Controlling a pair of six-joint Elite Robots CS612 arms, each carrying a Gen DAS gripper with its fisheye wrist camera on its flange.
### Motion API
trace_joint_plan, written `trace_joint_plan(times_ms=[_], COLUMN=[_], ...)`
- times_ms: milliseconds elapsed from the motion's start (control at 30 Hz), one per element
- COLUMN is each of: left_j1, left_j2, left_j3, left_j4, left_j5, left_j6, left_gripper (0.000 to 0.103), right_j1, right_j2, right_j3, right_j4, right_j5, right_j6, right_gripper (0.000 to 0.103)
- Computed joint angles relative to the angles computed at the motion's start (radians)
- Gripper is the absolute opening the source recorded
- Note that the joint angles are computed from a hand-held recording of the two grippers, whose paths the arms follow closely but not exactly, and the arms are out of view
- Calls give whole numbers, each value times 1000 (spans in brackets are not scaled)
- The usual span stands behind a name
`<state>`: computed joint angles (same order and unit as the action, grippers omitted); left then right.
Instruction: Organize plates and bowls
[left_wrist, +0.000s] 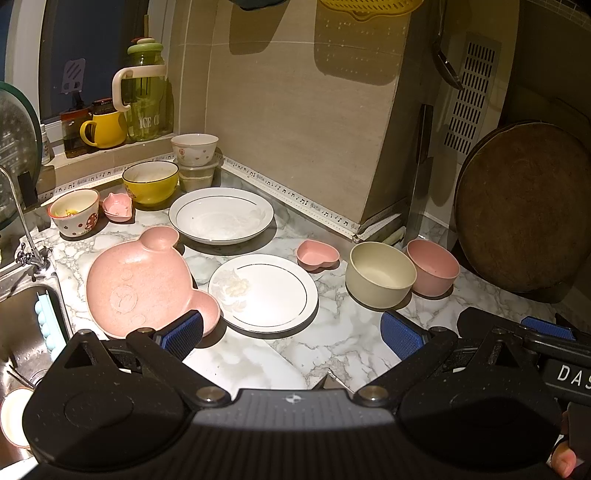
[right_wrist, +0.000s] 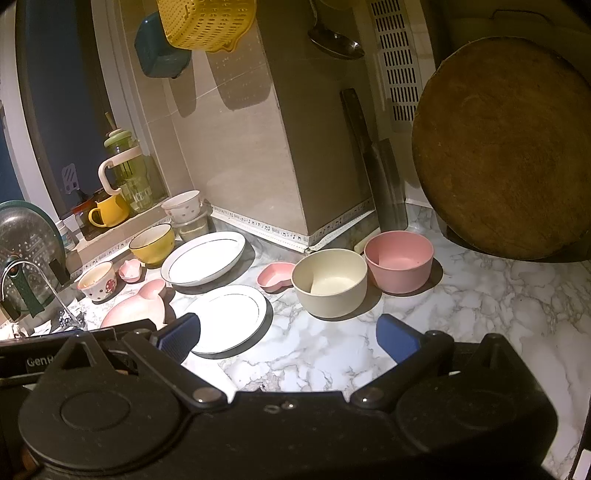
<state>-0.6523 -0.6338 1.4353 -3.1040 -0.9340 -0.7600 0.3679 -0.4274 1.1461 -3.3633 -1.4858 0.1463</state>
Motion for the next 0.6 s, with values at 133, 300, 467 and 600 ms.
trace_joint_plan(times_ms=[133, 300, 467, 600], left_j1=[0, 2, 2, 1], left_j2=[0, 0, 1, 7], left_j3=[1, -3, -5, -9], left_j4=[-1, 1, 0, -12], left_j5=[1, -1, 4, 10], left_j6=[2, 6, 10, 15], left_gripper=[103, 103, 103, 103], right_j1=[0, 0, 0, -1], right_j2=[0, 1, 2, 1], right_j3=[0, -1, -2, -1], right_j4=[-1, 0, -1, 1], right_j5=[0, 0, 0, 0], right_j6=[1, 2, 1, 1], right_gripper=[101, 102, 102, 102])
